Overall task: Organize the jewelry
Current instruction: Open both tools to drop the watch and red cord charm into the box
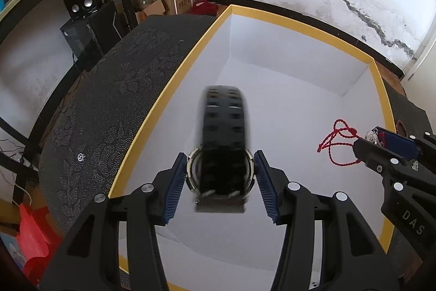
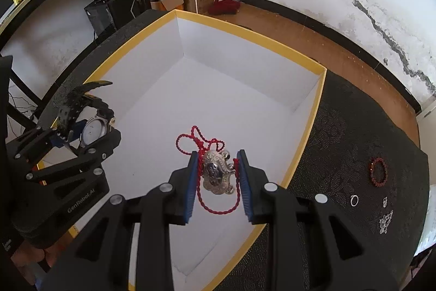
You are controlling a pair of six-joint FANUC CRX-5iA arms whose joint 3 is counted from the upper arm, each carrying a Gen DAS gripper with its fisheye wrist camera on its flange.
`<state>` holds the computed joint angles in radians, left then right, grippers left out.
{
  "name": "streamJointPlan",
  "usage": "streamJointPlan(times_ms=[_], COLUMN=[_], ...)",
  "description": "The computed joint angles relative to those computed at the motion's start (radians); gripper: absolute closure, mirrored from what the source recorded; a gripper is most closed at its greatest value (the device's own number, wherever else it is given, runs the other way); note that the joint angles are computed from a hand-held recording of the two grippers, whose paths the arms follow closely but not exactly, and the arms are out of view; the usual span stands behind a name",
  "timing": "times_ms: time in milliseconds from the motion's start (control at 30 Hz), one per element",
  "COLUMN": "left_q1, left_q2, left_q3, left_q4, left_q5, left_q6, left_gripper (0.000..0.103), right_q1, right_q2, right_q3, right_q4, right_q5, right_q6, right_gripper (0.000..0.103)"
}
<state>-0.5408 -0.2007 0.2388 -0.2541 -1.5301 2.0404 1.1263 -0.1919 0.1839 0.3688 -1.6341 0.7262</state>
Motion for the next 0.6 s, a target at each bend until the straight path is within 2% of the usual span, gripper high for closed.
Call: streamJointPlan(times_ms=[67, 100, 200, 300, 367, 400, 500, 600], left_q1=[-0.016, -0.025, -0.043, -0.037, -0.043, -0.046, -0.066, -0.101], left_q2=[-0.004, -0.004, 0.000, -0.004, -0.006, -0.008, -0.010, -0.006], left_q3=[0.008, 0.015, 0.035, 0.044, 0.057, 0.061, 0.088, 0.127], left_q4=[-0.025, -0.039, -0.062, -0.054, -0.063, -0.067, -0.083, -0.108], left_q5=[0.004, 0.002, -0.008, -0.016, -0.028, -0.032, -0.058, -0.091], left_q6=[0.011, 0.016, 0.016, 0.012, 0.014, 0.016, 0.029, 0.034], left_gripper=[0.039, 0.031, 0.028, 0.025, 0.023, 0.022, 0.016, 0.010], right_q1=[0.002, 0.001, -0.003, 0.001, 0.008, 0.022, 0.055, 0.094], right_q2=[-0.001, 0.000, 0.000, -0.007, -0.012, -0.018, -0.027, -0.050], right_q3=[-0.002, 0.001, 0.010, 0.015, 0.020, 0.019, 0.035, 0.057], right_q4=[0.007, 0.004, -0.003, -0.004, 0.007, 0.026, 0.064, 0.082], right_q5=[0.001, -0.001, -0.007, -0.014, -0.019, -0.020, -0.052, -0.093], right_q6=[-0.001, -0.002, 0.005, -0.005, -0.010, -0.019, -0.033, -0.064], right_gripper=[0.075, 0.074, 0.066, 0.063, 0.046, 0.034, 0.024, 0.023])
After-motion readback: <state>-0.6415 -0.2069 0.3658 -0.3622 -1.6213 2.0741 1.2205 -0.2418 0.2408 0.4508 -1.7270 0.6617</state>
